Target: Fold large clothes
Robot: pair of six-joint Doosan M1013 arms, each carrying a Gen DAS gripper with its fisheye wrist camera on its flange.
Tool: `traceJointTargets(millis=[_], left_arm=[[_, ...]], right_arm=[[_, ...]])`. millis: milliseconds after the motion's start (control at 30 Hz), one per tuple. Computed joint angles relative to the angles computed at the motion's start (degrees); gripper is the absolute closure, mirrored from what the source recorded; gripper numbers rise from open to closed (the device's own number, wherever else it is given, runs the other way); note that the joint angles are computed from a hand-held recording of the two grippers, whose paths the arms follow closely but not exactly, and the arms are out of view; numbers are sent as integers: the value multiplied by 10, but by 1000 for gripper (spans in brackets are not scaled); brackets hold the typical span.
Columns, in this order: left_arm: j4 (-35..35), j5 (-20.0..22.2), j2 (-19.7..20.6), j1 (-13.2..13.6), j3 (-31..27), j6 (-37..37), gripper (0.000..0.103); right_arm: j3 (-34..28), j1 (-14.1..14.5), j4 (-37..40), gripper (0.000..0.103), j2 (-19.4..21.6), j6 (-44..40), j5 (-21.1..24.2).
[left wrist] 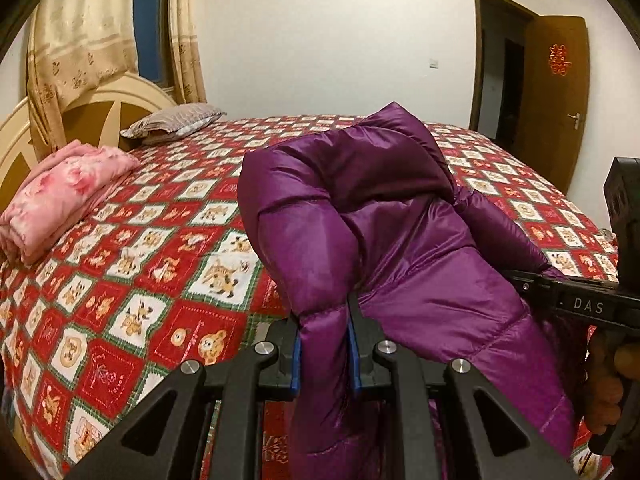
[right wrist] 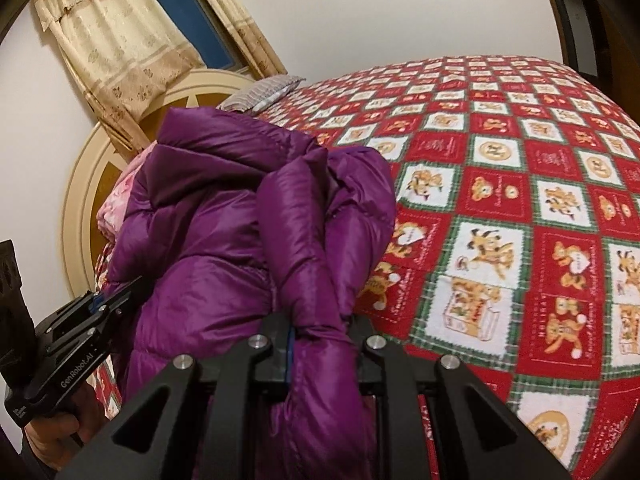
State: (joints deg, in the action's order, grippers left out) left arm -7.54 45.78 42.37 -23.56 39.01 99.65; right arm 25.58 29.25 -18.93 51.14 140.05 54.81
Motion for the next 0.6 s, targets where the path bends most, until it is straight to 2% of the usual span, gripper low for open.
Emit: traceJointTargets(millis=[167, 333, 533, 600], left_arm=[[18, 7, 8, 0, 1, -11, 84], [30, 17, 19, 2, -4, -27, 79], [60, 7, 21, -1, 5, -44, 65], [64, 5, 23, -1, 6, -49, 58]], right_arm=[[-36, -2, 20, 84, 23, -15, 28], [-50, -3, 26, 84, 36, -12, 49], [-76, -1, 16, 83, 52, -16, 79], [-80, 0, 13, 82, 55, -13, 86]])
